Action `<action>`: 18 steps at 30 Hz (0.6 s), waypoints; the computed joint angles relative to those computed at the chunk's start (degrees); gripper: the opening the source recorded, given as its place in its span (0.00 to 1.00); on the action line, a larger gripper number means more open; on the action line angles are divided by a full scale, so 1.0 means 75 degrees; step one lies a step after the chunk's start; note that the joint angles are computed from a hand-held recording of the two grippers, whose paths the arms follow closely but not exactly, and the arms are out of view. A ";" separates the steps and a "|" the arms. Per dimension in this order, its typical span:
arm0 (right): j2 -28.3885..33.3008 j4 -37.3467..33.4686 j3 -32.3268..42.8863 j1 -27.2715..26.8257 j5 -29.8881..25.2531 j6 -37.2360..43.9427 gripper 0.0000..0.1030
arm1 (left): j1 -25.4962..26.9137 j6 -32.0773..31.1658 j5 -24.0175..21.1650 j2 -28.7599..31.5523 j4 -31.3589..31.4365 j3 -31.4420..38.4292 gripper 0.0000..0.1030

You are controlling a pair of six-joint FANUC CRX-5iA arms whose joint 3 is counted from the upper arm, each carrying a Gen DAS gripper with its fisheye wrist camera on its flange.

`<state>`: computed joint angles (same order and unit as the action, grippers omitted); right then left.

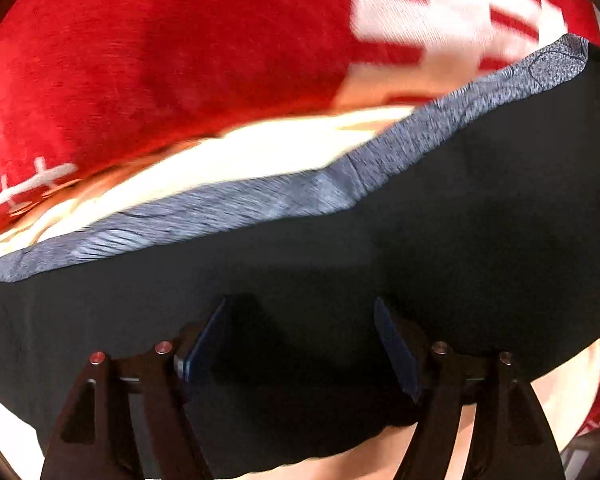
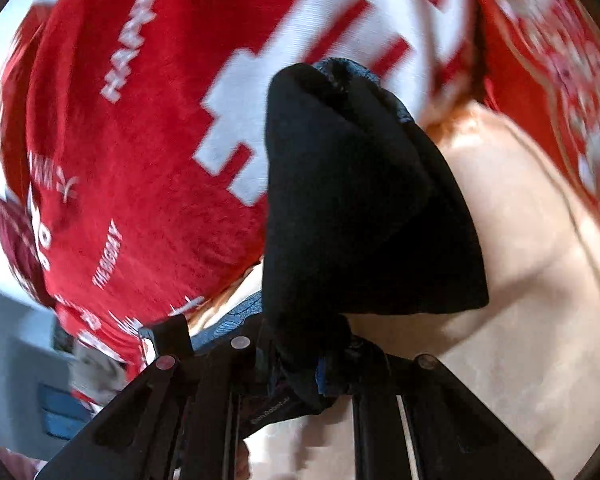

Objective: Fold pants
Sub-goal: 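Grasp the trouser end with the right tool and fold it toward the left tool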

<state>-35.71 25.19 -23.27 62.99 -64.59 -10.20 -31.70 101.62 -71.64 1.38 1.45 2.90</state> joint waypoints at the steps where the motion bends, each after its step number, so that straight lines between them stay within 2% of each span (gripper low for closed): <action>1: 0.0284 0.0024 0.0311 0.0066 -0.0247 0.0266 0.14 | 0.0220 -0.0183 0.0004 -0.0184 0.0139 -0.0118 0.73; 5: 0.1478 0.0181 0.1494 0.0420 -0.1297 0.1151 0.14 | 0.1178 -0.1050 -0.0118 -0.0895 0.0536 -0.0565 0.73; 9: 0.3050 0.0404 0.2849 0.0780 -0.2397 0.1937 0.14 | 0.2387 -0.2112 -0.0592 -0.1562 0.0690 -0.0909 0.73; 12: 0.4051 0.0465 0.3668 0.0985 -0.2956 0.2585 0.14 | 0.3249 -0.2705 -0.0920 -0.1999 0.0627 -0.1159 0.73; 15: 0.5144 0.0297 0.4481 0.1080 -0.3250 0.3250 0.15 | 0.4427 -0.3360 -0.1164 -0.2355 0.0636 -0.1520 0.73; 18: 0.5996 0.0013 0.4995 0.1131 -0.3447 0.3653 0.23 | 0.5302 -0.3798 -0.1282 -0.2512 0.0650 -0.1729 0.73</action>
<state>9.26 25.29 14.19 71.47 -90.43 17.20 8.06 73.14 -81.26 -17.46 6.33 -10.07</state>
